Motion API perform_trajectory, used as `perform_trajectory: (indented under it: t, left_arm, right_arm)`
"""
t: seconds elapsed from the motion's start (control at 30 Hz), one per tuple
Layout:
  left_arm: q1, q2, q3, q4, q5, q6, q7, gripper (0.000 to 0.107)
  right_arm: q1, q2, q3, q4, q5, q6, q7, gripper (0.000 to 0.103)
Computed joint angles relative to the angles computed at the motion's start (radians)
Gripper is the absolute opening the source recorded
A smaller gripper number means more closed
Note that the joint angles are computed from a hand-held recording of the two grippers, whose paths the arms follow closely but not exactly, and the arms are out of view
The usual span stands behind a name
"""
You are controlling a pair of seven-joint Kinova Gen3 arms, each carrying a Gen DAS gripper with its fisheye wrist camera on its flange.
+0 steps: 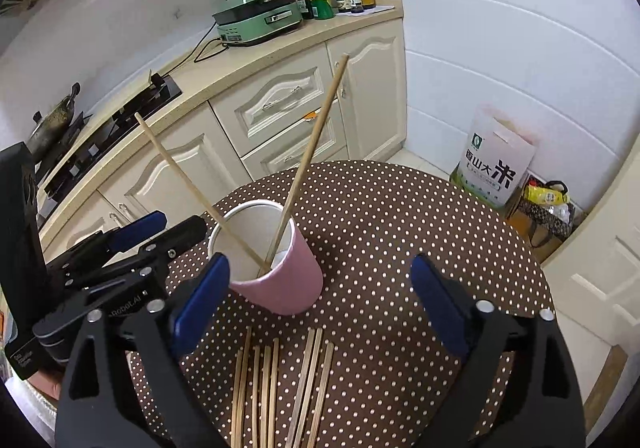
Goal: Organize utensils
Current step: 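Lower the chopstick into the pink cup and open the left gripper while the right gripper releases its own, then move both open grippers back down to the remaining chopsticks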
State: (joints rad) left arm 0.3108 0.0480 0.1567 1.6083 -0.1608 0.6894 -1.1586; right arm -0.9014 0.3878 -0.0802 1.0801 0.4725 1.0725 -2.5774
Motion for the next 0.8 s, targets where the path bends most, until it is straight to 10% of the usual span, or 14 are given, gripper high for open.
perform_trajectory:
  t: [0.8]
  left_arm:
    - [0.010,-0.138,0.079,0.052,-0.112,0.127,0.131,0.066]
  right_arm:
    - [-0.073,-0.094,-0.049,0.061,0.159,0.166,-0.241,0.095]
